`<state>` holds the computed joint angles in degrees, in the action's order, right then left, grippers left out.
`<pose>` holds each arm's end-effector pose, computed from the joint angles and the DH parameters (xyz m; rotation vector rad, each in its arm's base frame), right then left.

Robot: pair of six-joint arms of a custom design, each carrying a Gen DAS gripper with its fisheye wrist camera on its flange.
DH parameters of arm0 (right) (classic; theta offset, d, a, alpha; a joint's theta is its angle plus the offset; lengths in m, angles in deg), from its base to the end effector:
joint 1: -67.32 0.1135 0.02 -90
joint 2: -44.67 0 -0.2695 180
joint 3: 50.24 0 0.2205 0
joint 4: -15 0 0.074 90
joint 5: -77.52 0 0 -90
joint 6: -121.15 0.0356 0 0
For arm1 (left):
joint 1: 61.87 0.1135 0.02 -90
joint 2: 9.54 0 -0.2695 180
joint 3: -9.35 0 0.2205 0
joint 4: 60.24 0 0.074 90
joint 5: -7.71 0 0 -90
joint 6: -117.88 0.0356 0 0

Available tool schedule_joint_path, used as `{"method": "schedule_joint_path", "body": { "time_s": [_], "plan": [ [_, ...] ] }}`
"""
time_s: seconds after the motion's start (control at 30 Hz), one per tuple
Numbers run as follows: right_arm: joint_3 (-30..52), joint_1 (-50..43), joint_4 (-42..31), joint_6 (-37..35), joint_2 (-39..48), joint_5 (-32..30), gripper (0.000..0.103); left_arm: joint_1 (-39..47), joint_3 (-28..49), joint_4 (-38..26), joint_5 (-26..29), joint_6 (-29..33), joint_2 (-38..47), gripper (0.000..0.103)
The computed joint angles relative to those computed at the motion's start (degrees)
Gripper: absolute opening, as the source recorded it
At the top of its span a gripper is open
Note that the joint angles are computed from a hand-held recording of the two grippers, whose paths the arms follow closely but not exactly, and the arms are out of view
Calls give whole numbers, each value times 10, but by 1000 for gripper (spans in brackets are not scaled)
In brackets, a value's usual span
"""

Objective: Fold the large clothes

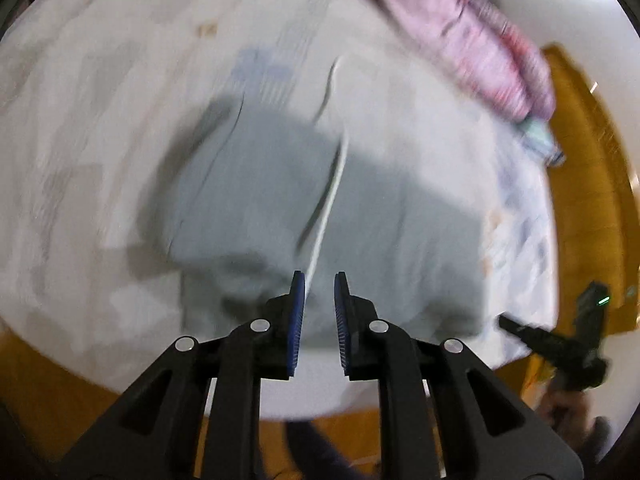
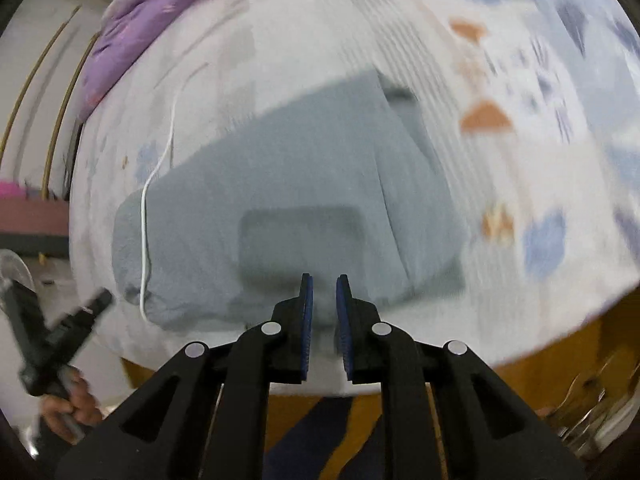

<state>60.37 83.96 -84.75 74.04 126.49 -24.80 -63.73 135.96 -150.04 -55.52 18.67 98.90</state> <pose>0.1994 0.0675 0.3836 0.6106 2.8510 0.5158 0.3474 -0.0273 0.3375 -0.0716 2.7875 -0.7034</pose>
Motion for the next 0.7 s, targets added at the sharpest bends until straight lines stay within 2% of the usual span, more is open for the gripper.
{"method": "schedule_joint_path", "body": {
  "time_s": [0.03,0.07,0.17,0.23,0.27,0.37,0.4,0.47,0.6,0.7],
  "plan": [
    [-3,-5,10,-11,10,1,13,0,9,12,-5,-11,8,30],
    [-13,-8,25,-21,22,-1,13,-4,25,13,-35,-21,26,36],
    [-66,-2,44,-61,60,23,10,-2,16,40,-102,-27,62,36],
    [-109,-10,57,-88,71,43,0,17,-5,20,-139,-24,105,35],
    [-152,-28,79,-105,62,44,0,21,-29,14,-152,-24,120,33],
    [-203,-78,117,-104,40,-1,0,44,-162,93,-125,-33,78,34],
    [-194,-80,107,-105,45,-2,0,47,-183,110,-123,-34,66,34],
    [-157,-74,77,-99,59,6,0,45,-172,101,-127,-32,70,34],
    [-1,-38,17,-75,91,36,2,56,-136,81,-112,-21,79,35],
    [124,8,24,-73,154,34,2,72,-162,99,-80,-11,51,38]
  ]
}}
